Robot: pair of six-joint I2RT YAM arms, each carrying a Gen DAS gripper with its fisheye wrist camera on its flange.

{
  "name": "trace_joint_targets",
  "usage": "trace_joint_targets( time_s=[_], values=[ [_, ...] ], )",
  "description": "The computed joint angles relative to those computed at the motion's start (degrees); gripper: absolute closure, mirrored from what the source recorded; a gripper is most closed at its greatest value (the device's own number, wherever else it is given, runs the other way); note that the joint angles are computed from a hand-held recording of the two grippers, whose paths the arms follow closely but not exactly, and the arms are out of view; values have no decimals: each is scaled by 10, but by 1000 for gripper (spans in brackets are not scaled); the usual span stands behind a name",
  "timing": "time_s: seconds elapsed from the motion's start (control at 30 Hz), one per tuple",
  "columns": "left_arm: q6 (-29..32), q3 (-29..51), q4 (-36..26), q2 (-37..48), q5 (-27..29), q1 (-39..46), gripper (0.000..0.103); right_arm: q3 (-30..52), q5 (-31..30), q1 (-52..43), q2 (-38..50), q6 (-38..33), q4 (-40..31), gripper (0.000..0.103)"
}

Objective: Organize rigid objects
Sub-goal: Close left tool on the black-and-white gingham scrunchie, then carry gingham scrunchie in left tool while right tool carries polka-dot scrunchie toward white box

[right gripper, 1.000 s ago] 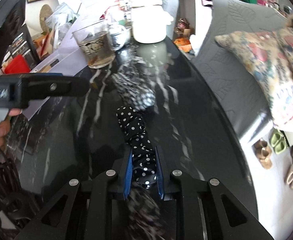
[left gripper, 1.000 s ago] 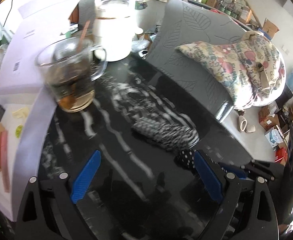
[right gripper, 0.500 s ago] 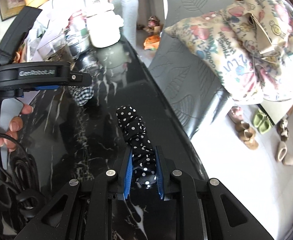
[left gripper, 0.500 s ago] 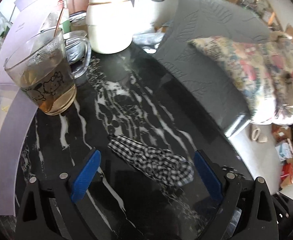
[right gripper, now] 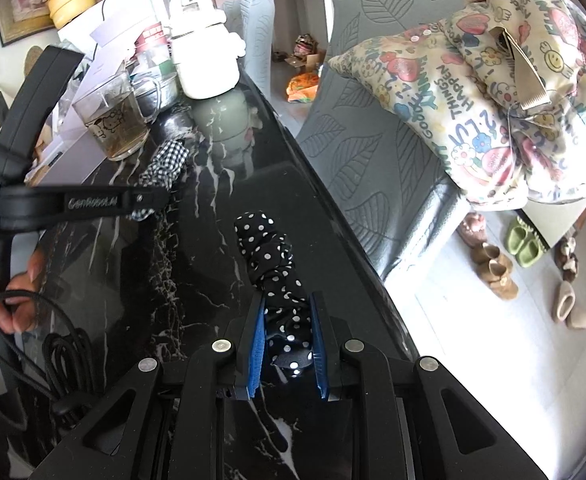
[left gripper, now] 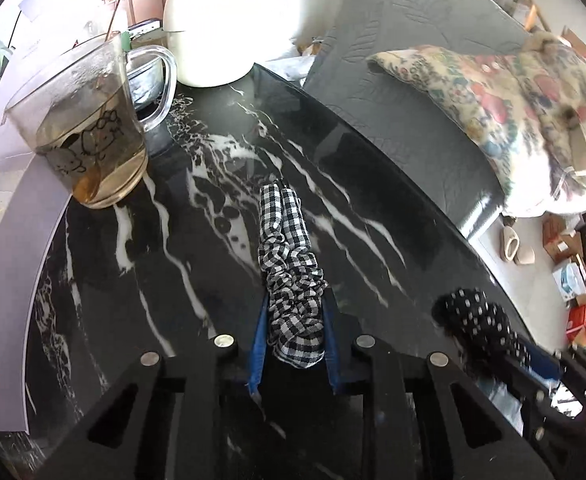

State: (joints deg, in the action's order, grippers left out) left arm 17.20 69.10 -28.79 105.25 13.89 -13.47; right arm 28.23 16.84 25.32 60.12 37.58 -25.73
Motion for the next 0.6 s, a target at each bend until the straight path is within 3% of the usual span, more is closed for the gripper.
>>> trace_joint_targets(
  time_s=[0.6],
  values=[
    [160, -174, -48, -164, 70, 155, 79, 25, 44, 135, 43, 78, -7, 82]
  ],
)
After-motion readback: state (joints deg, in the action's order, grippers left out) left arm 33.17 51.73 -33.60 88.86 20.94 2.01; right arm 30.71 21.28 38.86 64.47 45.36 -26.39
